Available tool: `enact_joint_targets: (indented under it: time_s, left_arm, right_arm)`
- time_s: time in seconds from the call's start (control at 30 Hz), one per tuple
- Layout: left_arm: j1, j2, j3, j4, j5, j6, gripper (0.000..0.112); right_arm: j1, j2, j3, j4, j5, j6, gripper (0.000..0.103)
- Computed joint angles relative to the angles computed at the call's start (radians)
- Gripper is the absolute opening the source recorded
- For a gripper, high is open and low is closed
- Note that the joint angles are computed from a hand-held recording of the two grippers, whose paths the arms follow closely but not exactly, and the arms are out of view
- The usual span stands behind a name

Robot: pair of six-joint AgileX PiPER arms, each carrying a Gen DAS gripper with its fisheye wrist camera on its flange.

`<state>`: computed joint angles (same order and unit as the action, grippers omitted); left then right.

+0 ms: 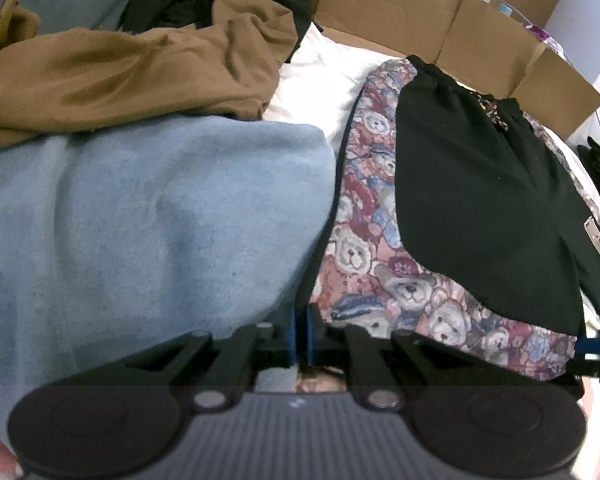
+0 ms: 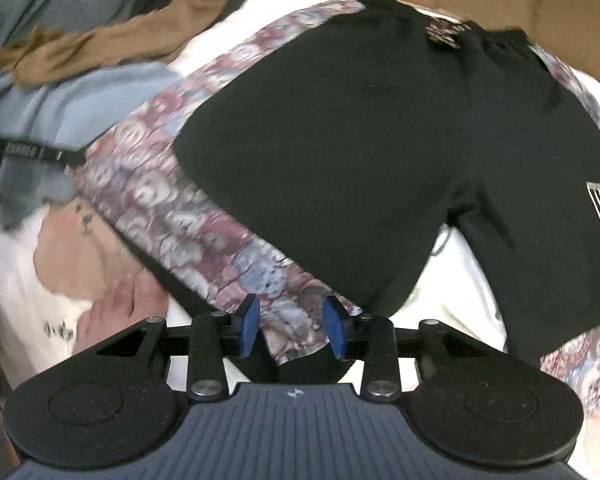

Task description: Fold clothes

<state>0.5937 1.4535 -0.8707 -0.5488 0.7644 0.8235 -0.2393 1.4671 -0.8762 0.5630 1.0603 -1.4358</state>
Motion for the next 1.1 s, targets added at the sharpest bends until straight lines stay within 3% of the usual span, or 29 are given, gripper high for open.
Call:
enact_joint_targets:
  time_s: [0.3, 0.5, 0.63, 0.77, 0.8, 0.83, 0.9, 1.1]
  left_arm:
    - [0.016, 0.008, -0.007, -0.020, 0.017, 0.027, 0.006]
    - [0.035, 0.013, -0.011, -0.035, 0.029, 0.042, 0.007]
    - [0.036, 0.023, -0.020, -0.035, 0.026, 0.038, 0.007]
    - [0.032, 0.023, -0.020, -0.029, 0.026, 0.036, 0.007]
    - [0.031, 0.022, -0.018, -0.027, 0.026, 0.034, 0.007]
    - [0.030, 0.022, -0.017, -0.025, 0.025, 0.030, 0.007]
    - [0.028, 0.023, -0.015, -0.019, 0.023, 0.020, 0.007]
    - [0.026, 0.028, -0.030, 0.000, 0.029, -0.014, 0.006]
  right_arm:
    - [0.004, -0.038, 0.078, -0.010, -0.056, -0.144, 0.042]
    - [0.027, -0.087, 0.123, -0.029, -0.051, -0.196, 0.043]
    - [0.034, -0.097, 0.155, -0.012, -0.147, -0.186, 0.043]
    - [0.034, -0.077, 0.152, 0.011, -0.154, -0.230, 0.041]
    - [0.031, -0.079, 0.152, 0.020, -0.148, -0.253, 0.034]
    - [0.026, -0.080, 0.150, 0.028, -0.136, -0.275, 0.019]
    - [0.024, -0.081, 0.139, 0.027, -0.108, -0.277, 0.005]
    - [0.012, -0.069, 0.109, -0.034, -0.029, -0.262, 0.000]
